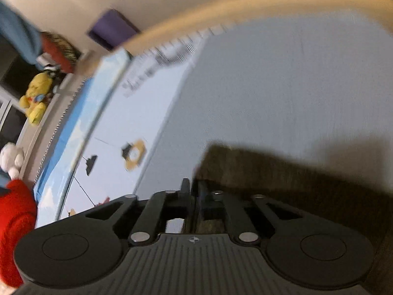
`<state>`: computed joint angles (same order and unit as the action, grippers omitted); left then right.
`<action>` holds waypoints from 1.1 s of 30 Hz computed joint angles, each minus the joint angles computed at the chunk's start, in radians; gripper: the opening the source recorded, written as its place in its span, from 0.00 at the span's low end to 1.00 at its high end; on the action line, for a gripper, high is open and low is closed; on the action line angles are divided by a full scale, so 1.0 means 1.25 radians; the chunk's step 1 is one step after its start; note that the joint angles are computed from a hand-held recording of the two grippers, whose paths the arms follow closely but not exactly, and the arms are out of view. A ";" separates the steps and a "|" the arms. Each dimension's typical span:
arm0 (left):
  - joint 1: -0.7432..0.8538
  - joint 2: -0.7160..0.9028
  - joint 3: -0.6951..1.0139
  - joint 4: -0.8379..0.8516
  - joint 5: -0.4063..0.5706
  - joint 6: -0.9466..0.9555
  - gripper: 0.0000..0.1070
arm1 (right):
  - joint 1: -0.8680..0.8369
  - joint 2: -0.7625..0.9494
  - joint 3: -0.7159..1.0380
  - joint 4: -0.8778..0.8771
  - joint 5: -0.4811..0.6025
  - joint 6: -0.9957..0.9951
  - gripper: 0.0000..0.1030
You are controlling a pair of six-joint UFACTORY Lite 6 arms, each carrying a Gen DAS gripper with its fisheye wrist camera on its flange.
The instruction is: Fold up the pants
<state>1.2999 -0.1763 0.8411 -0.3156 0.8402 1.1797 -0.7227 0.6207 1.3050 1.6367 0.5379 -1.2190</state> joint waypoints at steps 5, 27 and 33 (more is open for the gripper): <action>0.050 0.008 0.054 -0.130 0.071 0.068 0.36 | -0.067 -0.074 -0.056 -0.011 0.111 -0.115 0.28; -0.065 -0.166 -0.158 -0.053 0.040 0.123 0.45 | -0.278 -0.322 -0.322 -0.516 0.356 -0.460 0.22; -0.016 -0.161 -0.198 0.036 -0.034 0.177 0.47 | -0.237 -0.265 -0.305 -0.621 0.214 -0.424 0.01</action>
<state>1.2803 -0.3781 0.5942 -0.2708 0.7975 1.4008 -1.0193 0.2892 0.9235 0.8609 0.8049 -1.7489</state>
